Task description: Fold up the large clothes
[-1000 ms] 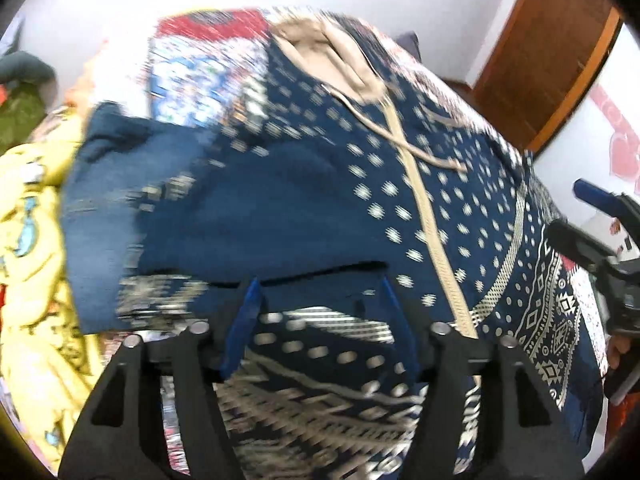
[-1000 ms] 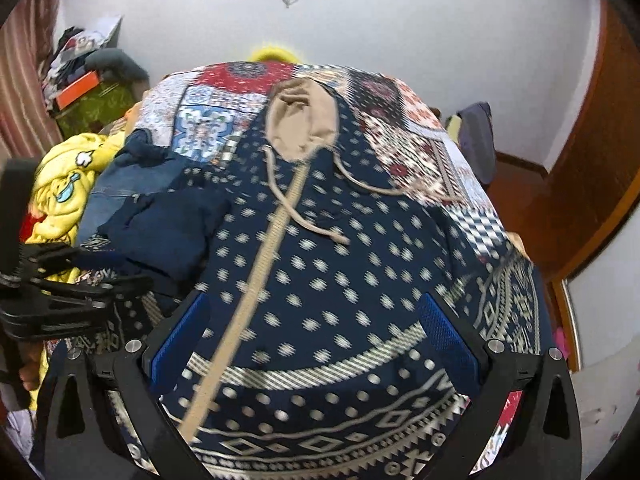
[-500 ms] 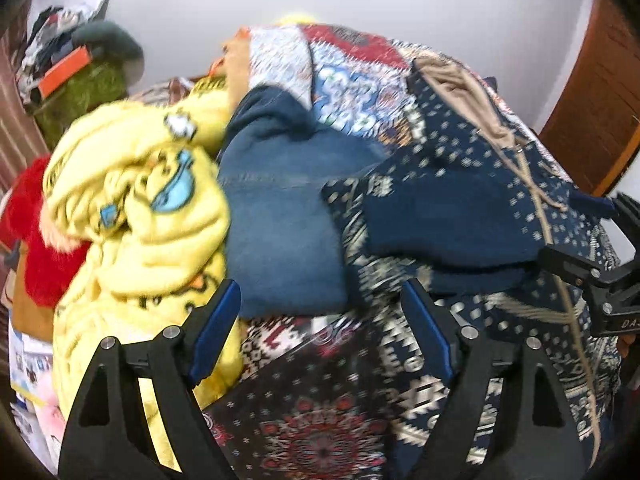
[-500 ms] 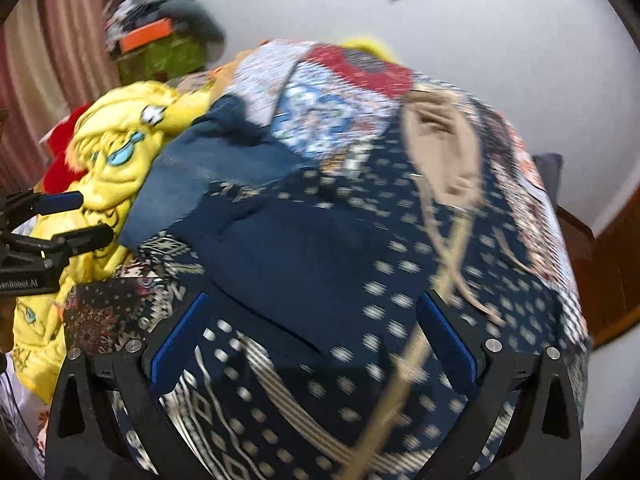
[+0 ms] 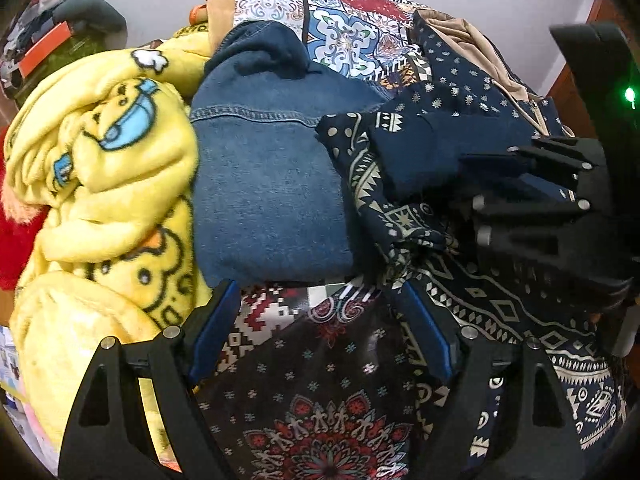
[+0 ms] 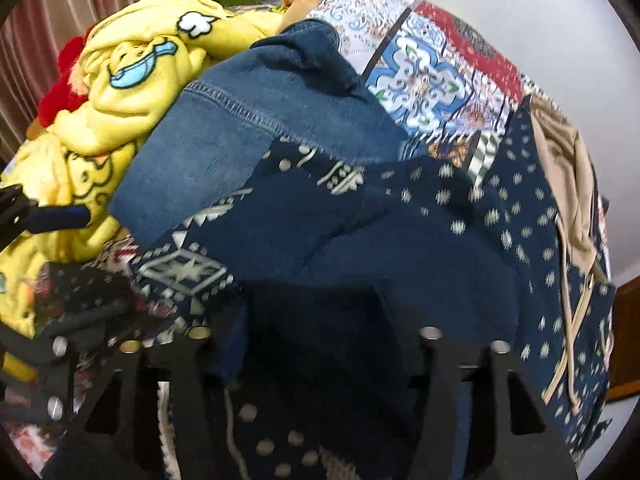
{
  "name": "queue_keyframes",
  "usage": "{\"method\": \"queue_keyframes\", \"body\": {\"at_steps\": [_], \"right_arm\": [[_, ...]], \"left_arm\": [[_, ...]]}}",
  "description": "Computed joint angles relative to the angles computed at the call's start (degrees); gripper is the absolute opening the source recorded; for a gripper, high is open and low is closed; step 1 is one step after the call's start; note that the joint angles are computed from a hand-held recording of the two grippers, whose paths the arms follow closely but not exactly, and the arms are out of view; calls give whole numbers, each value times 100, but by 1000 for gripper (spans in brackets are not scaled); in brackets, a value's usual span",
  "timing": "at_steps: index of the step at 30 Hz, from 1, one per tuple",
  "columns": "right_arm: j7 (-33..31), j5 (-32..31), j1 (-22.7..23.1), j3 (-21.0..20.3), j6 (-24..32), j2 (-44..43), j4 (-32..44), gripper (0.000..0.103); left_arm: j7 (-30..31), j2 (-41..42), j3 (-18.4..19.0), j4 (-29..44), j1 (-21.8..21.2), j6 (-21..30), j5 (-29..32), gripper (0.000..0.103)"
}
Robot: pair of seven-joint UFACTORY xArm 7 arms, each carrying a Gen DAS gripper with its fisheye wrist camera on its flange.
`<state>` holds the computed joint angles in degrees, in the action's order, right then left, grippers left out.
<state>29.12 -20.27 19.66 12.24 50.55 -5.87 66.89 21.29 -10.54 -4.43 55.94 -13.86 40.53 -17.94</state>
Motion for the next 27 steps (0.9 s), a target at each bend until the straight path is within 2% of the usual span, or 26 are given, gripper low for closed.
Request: {"method": "queue_keyframes", "body": {"at_steps": [1, 3, 7, 10, 14, 23, 27], "right_arm": [[-11, 43, -6, -17, -46, -16, -18, 17], [-56, 312, -43, -92, -273, -179, -166, 12], [215, 290, -231, -100, -637, -737, -579, 11], [264, 447, -428, -117, -668, -1300, -816, 11], [460, 415, -820, -105, -520, -2207, -1166, 11], [237, 924, -1450, -398, 57, -3865, -2158, 11], [169, 1099, -1714, -537, 289, -4442, -2704, 11]], "left_arm": [[-6, 19, -3, 21, -11, 22, -23, 82], [-26, 65, -31, 65, -45, 56, -59, 82], [-244, 160, -180, 128, -100, -79, 217, 82], [-523, 356, -262, 275, -128, -122, 481, 82], [-1441, 599, -392, 387, -93, -308, 1388, 82], [-2331, 595, -397, 341, -142, -310, 1957, 84], [-2491, 620, -366, 277, -128, -247, 1978, 91]]}}
